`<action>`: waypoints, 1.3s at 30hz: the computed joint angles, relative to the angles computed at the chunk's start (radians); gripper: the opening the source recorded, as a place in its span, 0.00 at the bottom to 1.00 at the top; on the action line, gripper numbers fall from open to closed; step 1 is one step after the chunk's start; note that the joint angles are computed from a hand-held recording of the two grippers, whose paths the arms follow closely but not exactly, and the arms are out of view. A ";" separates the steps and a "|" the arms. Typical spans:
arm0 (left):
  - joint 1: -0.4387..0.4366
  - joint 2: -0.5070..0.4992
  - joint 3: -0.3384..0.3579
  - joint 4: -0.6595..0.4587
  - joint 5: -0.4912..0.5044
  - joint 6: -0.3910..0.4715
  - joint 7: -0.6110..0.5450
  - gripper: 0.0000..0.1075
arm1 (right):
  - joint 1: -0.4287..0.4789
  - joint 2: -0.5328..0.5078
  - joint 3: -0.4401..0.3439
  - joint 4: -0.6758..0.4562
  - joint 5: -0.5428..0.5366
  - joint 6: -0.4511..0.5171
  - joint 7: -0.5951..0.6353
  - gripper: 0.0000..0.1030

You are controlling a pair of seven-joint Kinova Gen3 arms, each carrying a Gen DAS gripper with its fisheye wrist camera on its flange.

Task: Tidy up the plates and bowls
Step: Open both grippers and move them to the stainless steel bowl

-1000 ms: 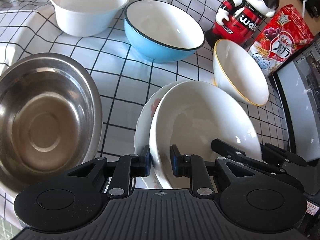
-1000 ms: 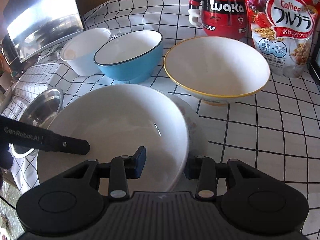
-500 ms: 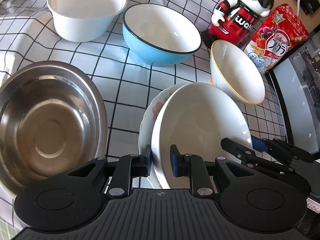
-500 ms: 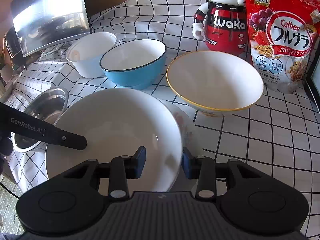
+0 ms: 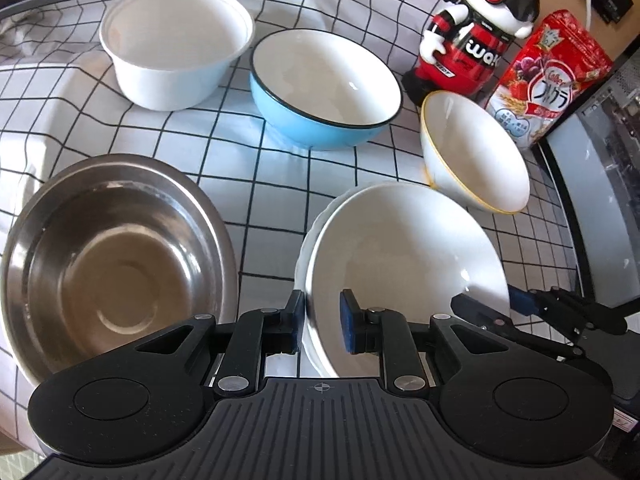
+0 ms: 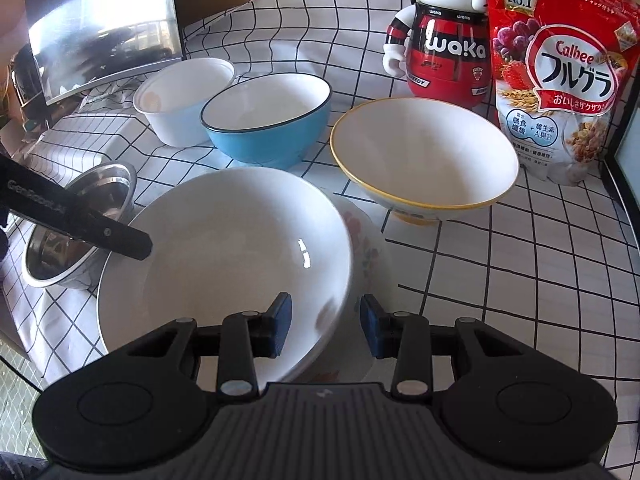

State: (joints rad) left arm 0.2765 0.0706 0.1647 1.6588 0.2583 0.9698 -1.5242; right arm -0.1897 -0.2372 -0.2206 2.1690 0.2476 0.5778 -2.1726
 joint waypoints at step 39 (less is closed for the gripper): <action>-0.257 -0.325 -0.348 0.394 0.237 -0.252 0.005 0.21 | 0.385 0.361 -0.647 -0.507 0.137 0.130 0.097 0.74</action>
